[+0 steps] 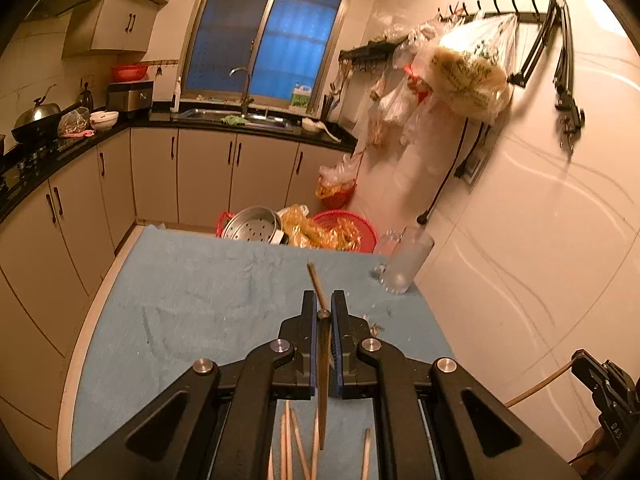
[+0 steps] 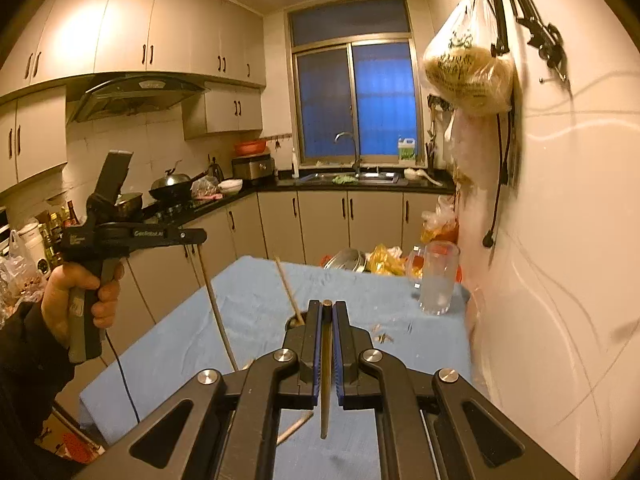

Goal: Organize utensils
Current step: 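Grasp a chopstick with the left gripper while the right gripper grasps another, then lower both held chopsticks into the black cup and open both grippers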

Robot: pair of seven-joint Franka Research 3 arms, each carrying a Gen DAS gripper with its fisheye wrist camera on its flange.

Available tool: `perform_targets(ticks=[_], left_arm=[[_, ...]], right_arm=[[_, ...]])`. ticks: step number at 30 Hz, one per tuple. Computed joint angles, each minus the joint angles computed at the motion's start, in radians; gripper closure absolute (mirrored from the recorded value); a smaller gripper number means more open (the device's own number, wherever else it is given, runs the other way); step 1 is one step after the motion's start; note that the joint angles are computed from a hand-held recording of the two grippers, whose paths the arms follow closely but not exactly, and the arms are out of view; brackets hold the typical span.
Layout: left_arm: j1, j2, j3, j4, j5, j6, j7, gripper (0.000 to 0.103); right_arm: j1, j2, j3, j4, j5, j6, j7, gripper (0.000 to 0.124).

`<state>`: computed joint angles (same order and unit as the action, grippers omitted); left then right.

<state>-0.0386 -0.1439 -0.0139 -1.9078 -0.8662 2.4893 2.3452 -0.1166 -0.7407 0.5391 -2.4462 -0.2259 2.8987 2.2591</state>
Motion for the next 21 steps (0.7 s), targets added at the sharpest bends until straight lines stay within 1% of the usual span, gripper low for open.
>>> perform_targets(ticks=[7,10,21], left_arm=[[-0.003,0.036,-0.013,0.071,-0.035,0.016,-0.010,0.096],[0.000,0.054,-0.024,0.098,-0.034,0.021,-0.022,0.096],[0.024,0.126,-0.064,0.224,-0.027,0.025,-0.052,0.096]], right_arm=[[-0.073,0.053,0.019,0.087,-0.037,0.016,0.000,0.118],[-0.084,0.086,0.015,0.121,-0.045,0.033,-0.005,0.118],[-0.135,0.174,0.027,0.221,-0.104,0.042,0.002,0.118]])
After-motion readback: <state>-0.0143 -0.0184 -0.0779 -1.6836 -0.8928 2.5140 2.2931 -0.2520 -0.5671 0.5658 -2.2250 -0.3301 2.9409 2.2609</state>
